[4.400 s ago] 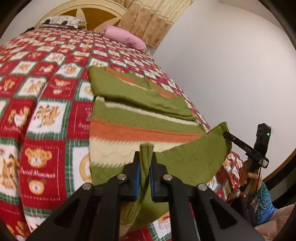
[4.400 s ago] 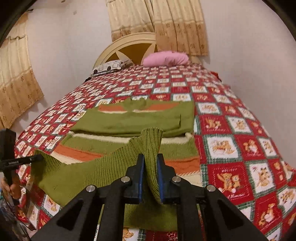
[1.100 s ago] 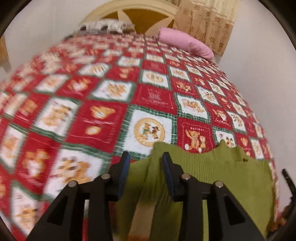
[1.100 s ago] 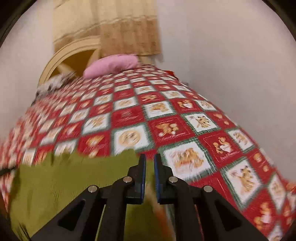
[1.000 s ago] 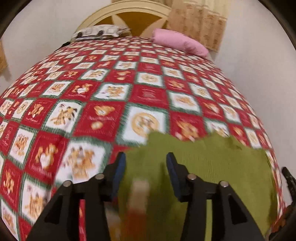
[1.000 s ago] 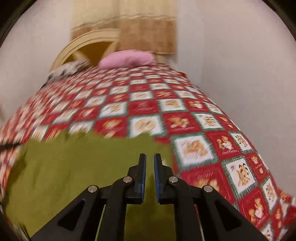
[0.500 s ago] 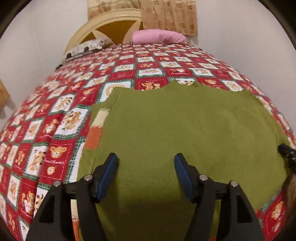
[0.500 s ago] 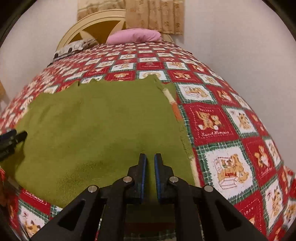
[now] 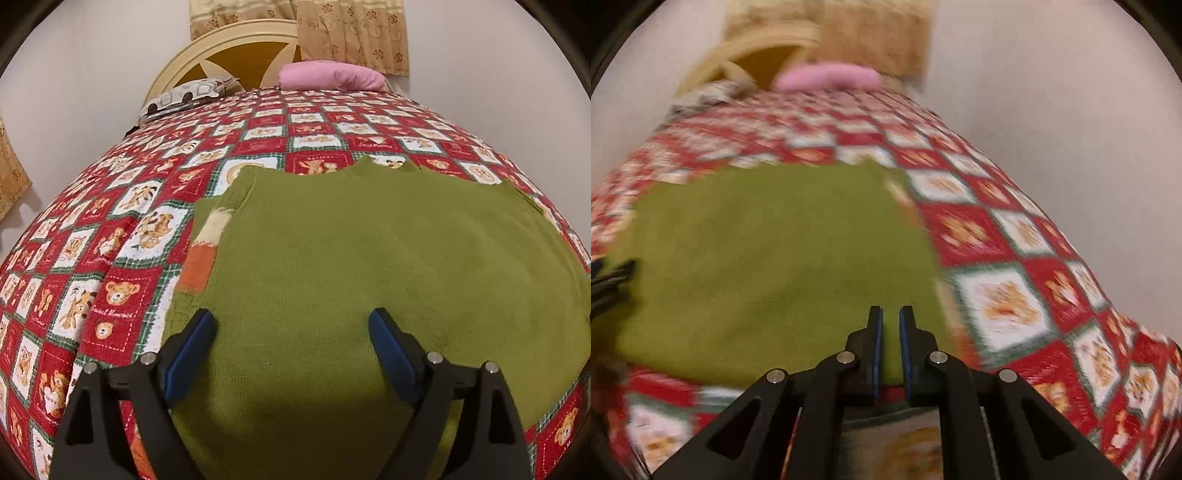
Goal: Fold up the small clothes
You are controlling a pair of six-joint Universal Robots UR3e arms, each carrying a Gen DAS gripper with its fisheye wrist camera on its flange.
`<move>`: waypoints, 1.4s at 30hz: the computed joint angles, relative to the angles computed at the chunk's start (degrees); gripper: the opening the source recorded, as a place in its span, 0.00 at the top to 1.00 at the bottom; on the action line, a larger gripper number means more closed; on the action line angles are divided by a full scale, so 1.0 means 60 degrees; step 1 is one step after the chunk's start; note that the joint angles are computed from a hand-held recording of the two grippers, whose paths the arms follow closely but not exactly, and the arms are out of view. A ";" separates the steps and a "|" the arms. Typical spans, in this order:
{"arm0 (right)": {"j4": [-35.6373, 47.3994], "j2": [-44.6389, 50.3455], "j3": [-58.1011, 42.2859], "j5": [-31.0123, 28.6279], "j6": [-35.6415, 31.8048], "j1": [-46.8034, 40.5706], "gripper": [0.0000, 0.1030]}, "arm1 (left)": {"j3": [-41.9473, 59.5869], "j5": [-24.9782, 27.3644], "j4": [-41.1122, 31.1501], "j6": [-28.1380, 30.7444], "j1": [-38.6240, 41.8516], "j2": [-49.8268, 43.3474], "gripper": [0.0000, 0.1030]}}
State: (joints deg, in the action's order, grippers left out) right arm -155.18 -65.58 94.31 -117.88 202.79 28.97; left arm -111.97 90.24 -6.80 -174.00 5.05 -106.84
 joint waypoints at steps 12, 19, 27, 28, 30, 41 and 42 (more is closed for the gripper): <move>-0.0454 0.1465 -0.1206 0.1336 -0.0583 0.0497 0.90 | -0.0018 0.0038 -0.0001 -0.0041 0.0052 -0.0051 0.05; -0.0970 0.1367 -0.0853 0.1767 -0.0505 0.0292 0.89 | -0.1007 -0.0617 -0.0246 -0.0321 0.0615 0.1194 0.05; -0.1429 0.1197 -0.0418 0.2158 -0.0409 0.0123 0.89 | -0.5174 -0.3955 -0.0999 -0.0746 0.4410 0.5670 0.05; -0.1437 0.1196 -0.0412 0.2162 -0.0410 0.0119 0.89 | -0.5274 -0.4309 -0.1525 -0.0760 0.4724 0.5951 0.05; -0.1474 0.1188 -0.0385 0.2199 -0.0395 0.0106 0.89 | -0.5563 -0.5495 -0.2805 -0.0828 0.5506 0.6579 0.05; -0.1566 0.1154 -0.0313 0.2245 -0.0392 0.0074 0.89 | -0.3661 -0.5607 0.1127 -0.4068 0.3454 0.2295 0.04; -0.1576 0.1155 -0.0311 0.2253 -0.0390 0.0071 0.89 | -0.3531 -0.5836 0.1296 -0.4291 0.3504 0.2083 0.04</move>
